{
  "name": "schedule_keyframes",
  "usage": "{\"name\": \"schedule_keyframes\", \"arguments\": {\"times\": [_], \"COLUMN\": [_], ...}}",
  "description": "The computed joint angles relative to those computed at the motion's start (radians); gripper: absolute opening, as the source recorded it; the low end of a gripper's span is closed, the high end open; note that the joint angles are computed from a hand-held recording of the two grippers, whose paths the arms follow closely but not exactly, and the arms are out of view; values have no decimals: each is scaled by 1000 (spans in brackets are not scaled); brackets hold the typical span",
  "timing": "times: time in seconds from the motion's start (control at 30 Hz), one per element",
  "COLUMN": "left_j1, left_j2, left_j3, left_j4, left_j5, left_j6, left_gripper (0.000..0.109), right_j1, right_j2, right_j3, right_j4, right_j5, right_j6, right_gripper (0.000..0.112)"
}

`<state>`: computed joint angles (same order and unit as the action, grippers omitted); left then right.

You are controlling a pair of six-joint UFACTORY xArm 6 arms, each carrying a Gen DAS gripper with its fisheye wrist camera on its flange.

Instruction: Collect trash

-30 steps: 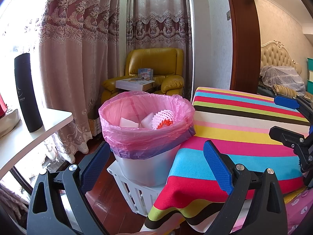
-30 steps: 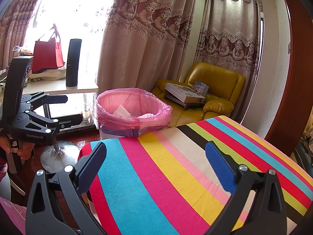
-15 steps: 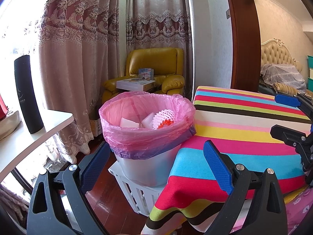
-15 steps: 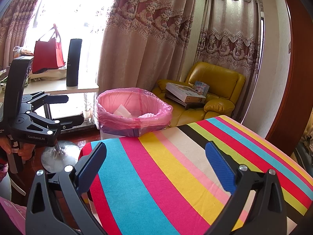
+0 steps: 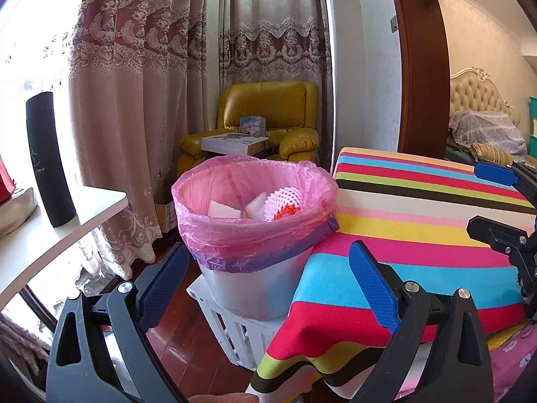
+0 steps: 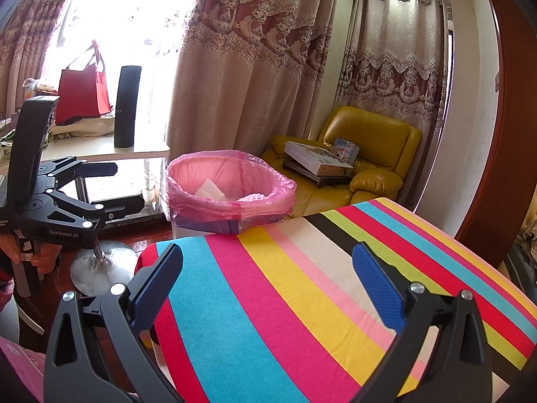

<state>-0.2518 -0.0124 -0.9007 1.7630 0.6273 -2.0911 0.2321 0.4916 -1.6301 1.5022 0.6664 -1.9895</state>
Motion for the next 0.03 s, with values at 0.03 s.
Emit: {"name": "schedule_keyframes", "arguments": {"times": [0.03], "left_j1": [0], "left_j2": [1], "left_j3": [-1], "left_j4": [-1], "left_j5": [0], "left_j6": [2], "left_gripper": [90], "right_j1": [1], "right_j2": [-1], "right_j3": [1], "right_j4": [0], "right_j5": [-1], "right_j6": [1], "right_gripper": [98]}}
